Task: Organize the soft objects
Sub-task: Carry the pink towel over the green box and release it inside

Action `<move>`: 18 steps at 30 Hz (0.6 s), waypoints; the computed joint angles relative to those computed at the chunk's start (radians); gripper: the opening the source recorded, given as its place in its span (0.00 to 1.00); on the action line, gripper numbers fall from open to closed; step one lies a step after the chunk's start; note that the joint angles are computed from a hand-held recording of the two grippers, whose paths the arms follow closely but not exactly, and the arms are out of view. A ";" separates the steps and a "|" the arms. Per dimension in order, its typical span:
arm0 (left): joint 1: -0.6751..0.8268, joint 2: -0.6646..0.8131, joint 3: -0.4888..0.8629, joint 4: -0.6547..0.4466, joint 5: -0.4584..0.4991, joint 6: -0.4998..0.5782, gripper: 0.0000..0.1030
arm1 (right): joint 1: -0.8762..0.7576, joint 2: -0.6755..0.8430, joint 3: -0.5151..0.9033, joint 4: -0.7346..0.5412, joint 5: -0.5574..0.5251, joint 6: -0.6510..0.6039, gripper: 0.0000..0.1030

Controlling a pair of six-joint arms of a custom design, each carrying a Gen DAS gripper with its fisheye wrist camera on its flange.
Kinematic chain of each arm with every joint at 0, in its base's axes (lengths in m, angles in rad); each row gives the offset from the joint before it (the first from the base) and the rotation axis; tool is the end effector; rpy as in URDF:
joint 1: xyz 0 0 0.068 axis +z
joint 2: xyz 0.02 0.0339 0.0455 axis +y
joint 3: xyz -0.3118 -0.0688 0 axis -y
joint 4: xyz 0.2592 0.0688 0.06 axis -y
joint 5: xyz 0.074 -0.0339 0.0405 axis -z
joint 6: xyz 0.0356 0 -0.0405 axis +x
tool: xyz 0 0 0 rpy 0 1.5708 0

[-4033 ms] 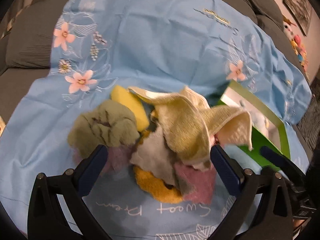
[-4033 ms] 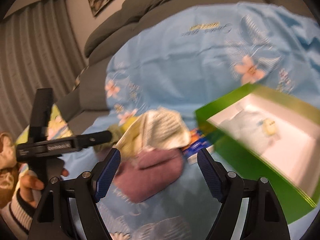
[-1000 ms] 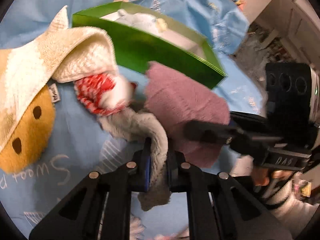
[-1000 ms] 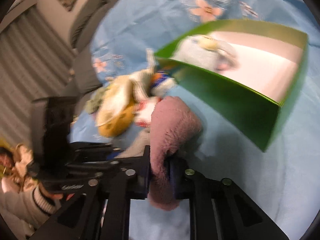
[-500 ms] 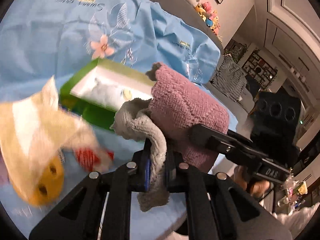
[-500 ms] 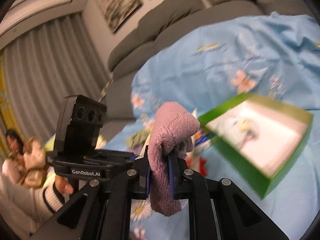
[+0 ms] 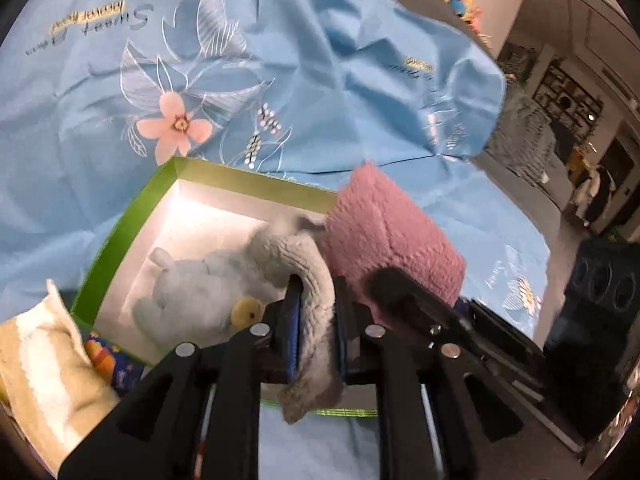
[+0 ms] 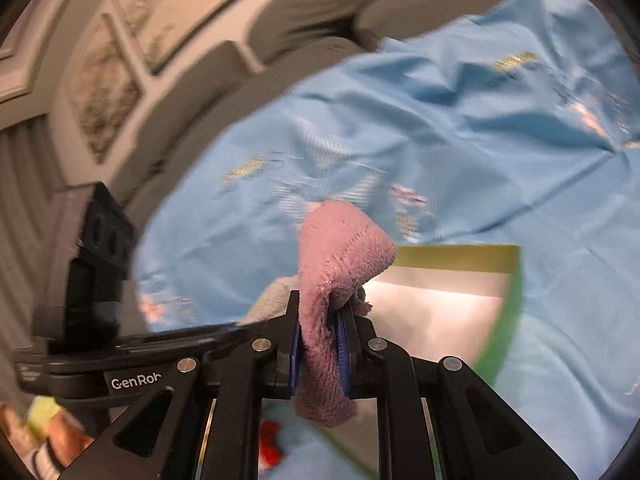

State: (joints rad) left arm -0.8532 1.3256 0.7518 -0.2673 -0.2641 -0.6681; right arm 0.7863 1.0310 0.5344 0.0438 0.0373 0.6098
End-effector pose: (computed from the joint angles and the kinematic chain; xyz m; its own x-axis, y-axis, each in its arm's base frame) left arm 0.1824 -0.1949 0.2449 -0.7644 -0.0336 -0.6438 0.1774 0.9491 -0.2602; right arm 0.1527 0.1511 0.2623 -0.6448 0.1641 -0.7465 -0.3834 0.7755 0.5016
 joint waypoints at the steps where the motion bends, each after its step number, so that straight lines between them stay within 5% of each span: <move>1: 0.013 0.025 0.012 -0.007 -0.012 -0.011 0.31 | -0.022 0.029 0.009 -0.021 0.005 0.005 0.16; 2: 0.019 0.039 0.020 -0.020 -0.033 -0.021 0.49 | -0.035 0.045 0.017 -0.041 0.011 0.006 0.17; 5: 0.045 0.036 0.009 -0.035 -0.061 -0.042 0.76 | -0.050 0.064 0.037 -0.118 0.063 0.013 0.28; 8: 0.064 -0.027 -0.034 -0.023 -0.050 -0.051 0.85 | -0.077 0.037 0.022 -0.131 0.071 0.011 0.64; 9: 0.057 -0.046 -0.040 -0.032 -0.064 -0.058 0.85 | -0.078 0.030 0.019 -0.133 0.083 0.011 0.68; 12: 0.024 -0.136 -0.073 -0.060 -0.099 -0.089 0.86 | -0.071 0.005 0.007 -0.128 0.113 0.012 0.70; 14: -0.015 -0.214 -0.095 -0.101 -0.145 -0.123 0.99 | -0.052 -0.024 -0.009 -0.102 0.112 0.009 0.70; 18: -0.153 -0.365 -0.123 -0.240 -0.303 -0.235 0.99 | 0.057 -0.068 -0.018 -0.066 0.147 -0.065 0.70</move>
